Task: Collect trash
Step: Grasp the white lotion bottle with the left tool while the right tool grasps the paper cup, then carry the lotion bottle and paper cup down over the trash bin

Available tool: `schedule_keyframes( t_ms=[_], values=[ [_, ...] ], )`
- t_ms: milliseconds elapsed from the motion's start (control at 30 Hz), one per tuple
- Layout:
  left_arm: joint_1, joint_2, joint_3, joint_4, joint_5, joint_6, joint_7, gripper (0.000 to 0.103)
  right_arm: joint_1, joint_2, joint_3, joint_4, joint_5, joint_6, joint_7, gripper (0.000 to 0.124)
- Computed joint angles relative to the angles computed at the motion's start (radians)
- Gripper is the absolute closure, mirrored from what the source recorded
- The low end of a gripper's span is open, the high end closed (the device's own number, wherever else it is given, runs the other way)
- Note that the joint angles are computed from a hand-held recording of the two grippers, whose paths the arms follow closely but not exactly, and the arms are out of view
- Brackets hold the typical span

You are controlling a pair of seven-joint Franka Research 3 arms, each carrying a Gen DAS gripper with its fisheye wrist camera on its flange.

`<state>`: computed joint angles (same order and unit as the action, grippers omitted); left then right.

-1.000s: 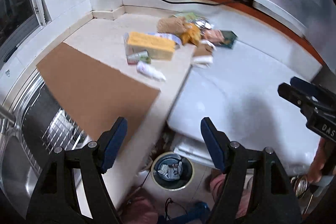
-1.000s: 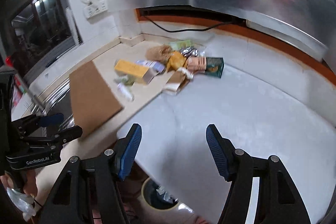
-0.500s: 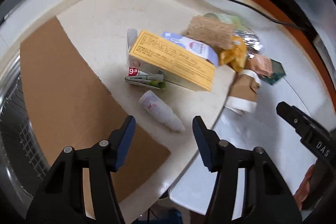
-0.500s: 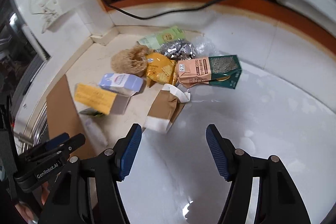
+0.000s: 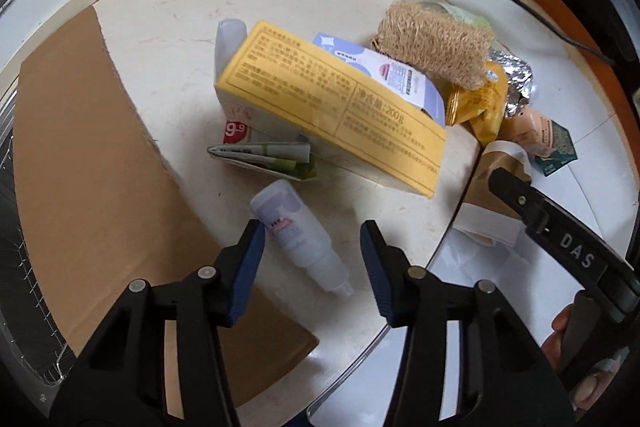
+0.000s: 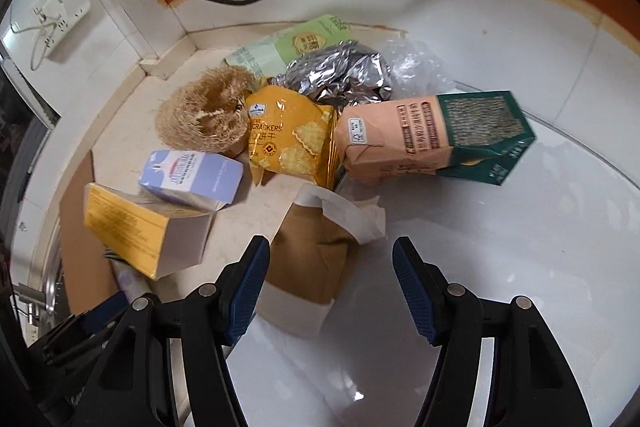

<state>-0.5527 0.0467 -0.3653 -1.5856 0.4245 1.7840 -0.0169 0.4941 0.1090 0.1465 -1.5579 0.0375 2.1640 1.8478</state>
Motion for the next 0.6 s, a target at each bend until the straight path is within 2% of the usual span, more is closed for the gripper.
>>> schedule_keyframes(
  t_ms=[167,267,333,367,433,500,600],
  values=[
    [0.002,0.022,0.006,0.01,0.001,-0.005,0.0,0.063,0.017,0.029,0.001,0.016,-0.043,-0.001,0.007,0.059],
    [-0.001,0.031,0.009,0.021,0.01,-0.014,0.002,0.073,0.019,0.017,0.001,-0.014,-0.037,0.035,-0.006,0.061],
    [-0.003,0.039,0.01,0.032,0.016,-0.023,-0.004,0.077,0.012,0.006,0.005,-0.032,0.004,0.054,-0.036,0.073],
    [-0.005,0.04,0.011,0.034,0.02,-0.025,-0.012,0.077,0.012,0.001,0.006,-0.038,0.008,0.056,-0.036,0.075],
    [-0.009,0.043,0.012,0.04,0.027,-0.03,-0.019,0.079,0.01,-0.018,0.008,-0.06,0.024,0.074,-0.043,0.095],
    [-0.016,0.051,0.009,0.051,0.034,-0.04,-0.02,0.082,0.01,-0.038,0.009,-0.075,0.019,0.085,-0.037,0.103],
    [-0.029,0.059,0.006,0.068,0.044,-0.056,-0.025,0.082,0.003,-0.066,0.013,-0.095,0.05,0.093,-0.054,0.11]
  ],
)
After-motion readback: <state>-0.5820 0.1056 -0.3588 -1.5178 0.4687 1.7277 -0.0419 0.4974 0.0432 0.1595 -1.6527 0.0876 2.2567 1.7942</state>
